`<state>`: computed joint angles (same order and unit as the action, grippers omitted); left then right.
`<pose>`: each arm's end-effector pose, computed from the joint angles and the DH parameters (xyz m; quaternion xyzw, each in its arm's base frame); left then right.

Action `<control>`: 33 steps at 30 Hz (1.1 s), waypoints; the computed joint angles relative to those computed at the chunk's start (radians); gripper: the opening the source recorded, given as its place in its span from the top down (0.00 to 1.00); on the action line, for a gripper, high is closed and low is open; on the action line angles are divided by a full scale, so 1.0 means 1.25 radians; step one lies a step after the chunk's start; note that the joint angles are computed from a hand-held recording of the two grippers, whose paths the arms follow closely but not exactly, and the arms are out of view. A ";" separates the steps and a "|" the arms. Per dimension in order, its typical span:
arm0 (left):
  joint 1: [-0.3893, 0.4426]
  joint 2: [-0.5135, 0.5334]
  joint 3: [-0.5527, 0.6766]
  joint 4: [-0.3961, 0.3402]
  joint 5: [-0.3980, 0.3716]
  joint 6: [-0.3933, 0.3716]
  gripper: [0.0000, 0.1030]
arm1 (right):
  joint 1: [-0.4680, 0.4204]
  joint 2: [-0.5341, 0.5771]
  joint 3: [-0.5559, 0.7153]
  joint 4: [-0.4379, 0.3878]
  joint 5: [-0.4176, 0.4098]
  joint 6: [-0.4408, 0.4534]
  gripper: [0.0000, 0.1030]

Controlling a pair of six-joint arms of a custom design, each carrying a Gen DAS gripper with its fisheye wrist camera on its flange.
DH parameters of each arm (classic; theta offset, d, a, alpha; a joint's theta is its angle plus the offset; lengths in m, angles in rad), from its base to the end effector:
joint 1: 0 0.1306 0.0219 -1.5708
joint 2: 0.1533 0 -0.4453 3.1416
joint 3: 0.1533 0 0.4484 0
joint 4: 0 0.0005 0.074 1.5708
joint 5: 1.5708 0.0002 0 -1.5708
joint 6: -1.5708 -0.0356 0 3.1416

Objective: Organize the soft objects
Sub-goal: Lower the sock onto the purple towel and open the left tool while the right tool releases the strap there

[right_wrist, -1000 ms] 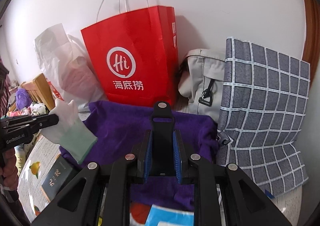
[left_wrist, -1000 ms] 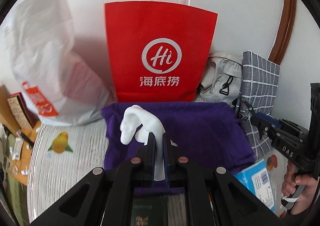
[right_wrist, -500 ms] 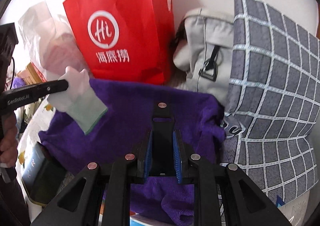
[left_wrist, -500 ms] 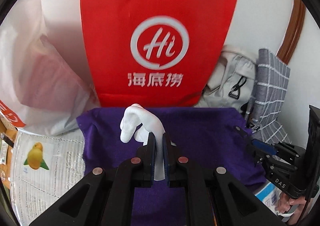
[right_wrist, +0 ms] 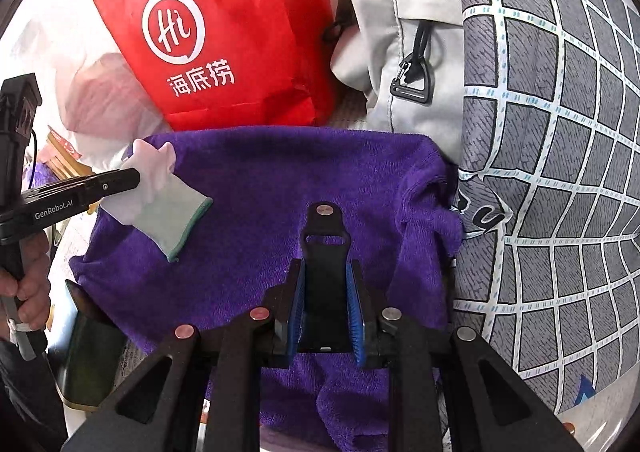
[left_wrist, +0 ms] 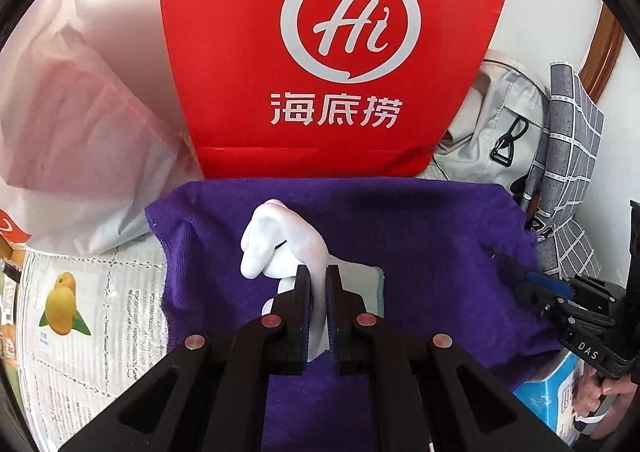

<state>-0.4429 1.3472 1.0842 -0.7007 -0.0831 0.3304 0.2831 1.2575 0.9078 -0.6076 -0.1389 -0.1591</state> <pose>0.4401 -0.2060 0.3682 0.0412 0.9526 -0.0759 0.2915 0.4164 0.1257 0.3271 -0.0798 0.9479 0.1306 0.2794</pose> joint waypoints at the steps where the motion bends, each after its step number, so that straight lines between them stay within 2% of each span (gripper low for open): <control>1: 0.001 0.001 0.001 -0.003 0.006 0.001 0.87 | 0.000 -0.001 0.000 -0.002 -0.001 0.001 0.80; 4: 0.001 0.002 0.002 -0.008 0.006 -0.002 0.75 | -0.003 -0.001 0.004 -0.001 -0.010 0.002 0.77; 6: -0.001 -0.001 0.004 -0.013 -0.004 0.001 0.75 | -0.005 -0.002 0.005 0.000 -0.014 0.004 0.68; 8: 0.000 -0.008 0.004 -0.019 -0.008 -0.002 0.71 | -0.006 -0.010 0.004 0.004 -0.009 0.004 0.58; 10: -0.002 -0.023 0.001 -0.023 -0.022 -0.004 0.54 | -0.009 -0.018 0.003 0.010 -0.009 0.007 0.52; 11: -0.004 -0.033 -0.002 -0.023 -0.036 -0.005 0.52 | -0.009 -0.024 0.003 0.011 -0.007 0.008 0.51; 16: 0.003 -0.083 -0.022 -0.040 -0.038 0.017 0.51 | 0.003 -0.068 -0.004 0.017 0.026 0.002 0.41; 23: -0.003 -0.175 -0.061 -0.076 -0.092 0.034 0.51 | 0.037 -0.149 -0.021 -0.016 0.054 -0.041 0.41; 29: -0.029 -0.261 -0.095 -0.113 -0.113 0.057 0.51 | 0.097 -0.227 -0.053 -0.064 0.138 -0.084 0.41; 33: -0.049 -0.326 -0.123 -0.147 -0.101 0.101 0.51 | 0.125 -0.273 -0.073 -0.121 0.102 -0.123 0.41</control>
